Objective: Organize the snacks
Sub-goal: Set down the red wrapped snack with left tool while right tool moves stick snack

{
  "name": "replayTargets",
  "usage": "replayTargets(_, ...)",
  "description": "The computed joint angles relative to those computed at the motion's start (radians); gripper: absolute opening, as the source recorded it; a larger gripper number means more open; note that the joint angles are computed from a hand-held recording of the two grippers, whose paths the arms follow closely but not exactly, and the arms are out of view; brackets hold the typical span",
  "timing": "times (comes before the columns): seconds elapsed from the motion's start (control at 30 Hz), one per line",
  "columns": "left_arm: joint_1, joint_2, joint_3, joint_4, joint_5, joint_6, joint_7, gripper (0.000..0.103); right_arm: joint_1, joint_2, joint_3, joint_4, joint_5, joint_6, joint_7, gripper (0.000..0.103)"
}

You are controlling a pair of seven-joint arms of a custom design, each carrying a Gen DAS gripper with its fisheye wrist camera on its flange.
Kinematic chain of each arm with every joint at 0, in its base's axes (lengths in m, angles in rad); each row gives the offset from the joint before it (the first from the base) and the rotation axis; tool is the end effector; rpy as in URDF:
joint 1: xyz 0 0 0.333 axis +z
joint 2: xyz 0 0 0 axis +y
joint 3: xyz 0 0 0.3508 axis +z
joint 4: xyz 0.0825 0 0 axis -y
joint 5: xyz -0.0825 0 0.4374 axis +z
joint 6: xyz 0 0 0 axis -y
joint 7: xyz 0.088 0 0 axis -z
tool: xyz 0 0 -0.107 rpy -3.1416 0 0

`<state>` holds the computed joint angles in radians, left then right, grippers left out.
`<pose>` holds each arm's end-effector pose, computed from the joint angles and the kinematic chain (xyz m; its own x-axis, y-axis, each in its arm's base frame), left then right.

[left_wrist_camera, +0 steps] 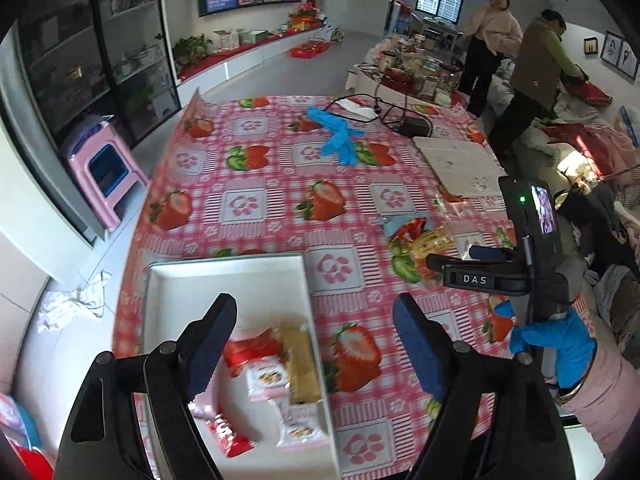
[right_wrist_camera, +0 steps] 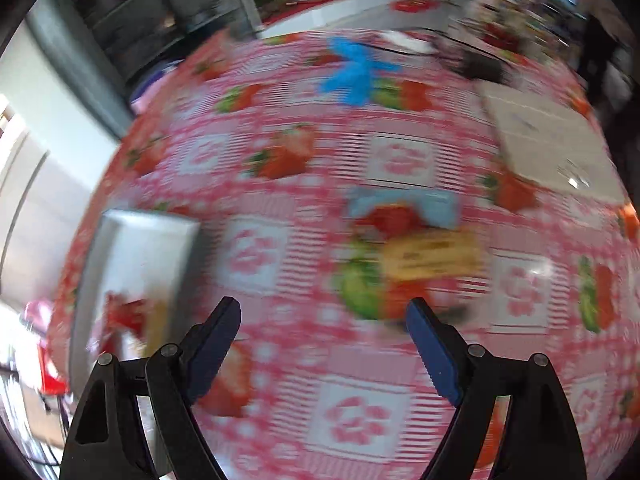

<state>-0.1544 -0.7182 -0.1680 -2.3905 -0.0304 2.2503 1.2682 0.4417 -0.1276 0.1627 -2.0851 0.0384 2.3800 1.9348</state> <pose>0.3833 -0.1474 0.6428 -0.0237 -0.9962 0.0843 -0.8424 -0.0255 -0.5383 0.4898 0.3430 0.5403 0.2473 -0.9558 -0.1594 -0.9102 -0.1727 -0.3764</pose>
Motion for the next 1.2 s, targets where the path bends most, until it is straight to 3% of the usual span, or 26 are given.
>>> replayTargets(0.1, -0.002, 0.165, -0.047, 0.070, 0.024, 0.067, -0.008, 0.084, -0.051, -0.018, -0.023, -0.044, -0.078, 0.000, 0.083, 0.086)
replayTargets(0.2, 0.007, 0.331, -0.096, 0.136, 0.108, 0.104, -0.038, 0.084, -0.074, -0.033, -0.046, -0.088, -0.071, 0.022, 0.052, 0.086)
replayTargets(0.4, -0.045, 0.551, -0.075, 0.215, 0.114, 0.225, 0.003, 0.084, -0.085, -0.087, -0.045, -0.190, -0.052, 0.118, -0.008, 0.086)
replayTargets(0.47, -0.043, 0.606, -0.087, 0.244, 0.196, 0.249, -0.040, 0.084, -0.075, -0.100, -0.042, -0.215, -0.051, 0.162, -0.061, 0.086)
replayTargets(0.53, -0.053, 0.639, -0.079, 0.262, 0.203, 0.260, -0.032, 0.083, -0.047, -0.116, -0.050, -0.246, -0.026, 0.237, -0.181, 0.086)
replayTargets(0.63, -0.063, 0.681, -0.072, 0.296, 0.221, 0.263, -0.033, 0.083, -0.037, -0.109, -0.036, -0.258, -0.088, 0.302, -0.310, 0.086)
replayTargets(0.67, -0.067, 0.697, -0.072, 0.313, 0.239, 0.249, -0.041, 0.083, -0.015, -0.095, -0.051, -0.252, -0.049, 0.307, -0.383, 0.086)
replayTargets(0.73, -0.072, 0.725, -0.067, 0.347, 0.227, 0.195, -0.033, 0.067, 0.042, -0.058, -0.098, -0.226, 0.110, 0.279, -0.580, 0.086)
replayTargets(0.77, -0.074, 0.742, -0.064, 0.367, 0.203, 0.153, -0.028, 0.045, 0.046, -0.044, -0.098, -0.216, 0.149, 0.270, -0.632, 0.086)
replayTargets(0.8, -0.077, 0.751, -0.062, 0.377, 0.214, 0.125, -0.050, 0.034, 0.041, -0.030, -0.090, -0.210, 0.157, 0.272, -0.665, 0.086)
replayTargets(0.87, -0.075, 0.737, -0.055, 0.352, 0.186, 0.155, -0.061, 0.032, 0.027, -0.017, -0.069, -0.205, 0.149, 0.295, -0.692, 0.086)
replayTargets(0.9, -0.075, 0.727, -0.053, 0.339, 0.178, 0.162, -0.070, 0.031, 0.025, -0.005, -0.066, -0.187, 0.166, 0.261, -0.700, 0.076)
replayTargets(0.93, -0.075, 0.712, -0.053, 0.322, 0.184, 0.161, -0.096, 0.031, 0.018, -0.002, -0.058, -0.180, 0.160, 0.241, -0.691, 0.058)
replayTargets(0.97, -0.075, 0.699, -0.053, 0.306, 0.188, 0.162, -0.116, 0.031, 0.001, -0.010, -0.039, -0.188, 0.111, 0.256, -0.652, 0.050)
replayTargets(1.0, -0.075, 0.675, -0.055, 0.280, 0.187, 0.163, -0.138, 0.031, 0.006, -0.015, -0.044, -0.187, 0.132, 0.239, -0.657, 0.034)
replayTargets(1.03, -0.076, 0.644, -0.057, 0.244, 0.180, 0.166, -0.161, 0.031, -0.003, -0.024, -0.036, -0.192, 0.109, 0.231, -0.621, 0.027)
replayTargets(1.2, -0.098, 0.462, -0.072, 0.061, 0.073, 0.190, -0.239, 0.032, -0.040, -0.141, -0.028, -0.290, 0.034, 0.179, -0.454, 0.026)
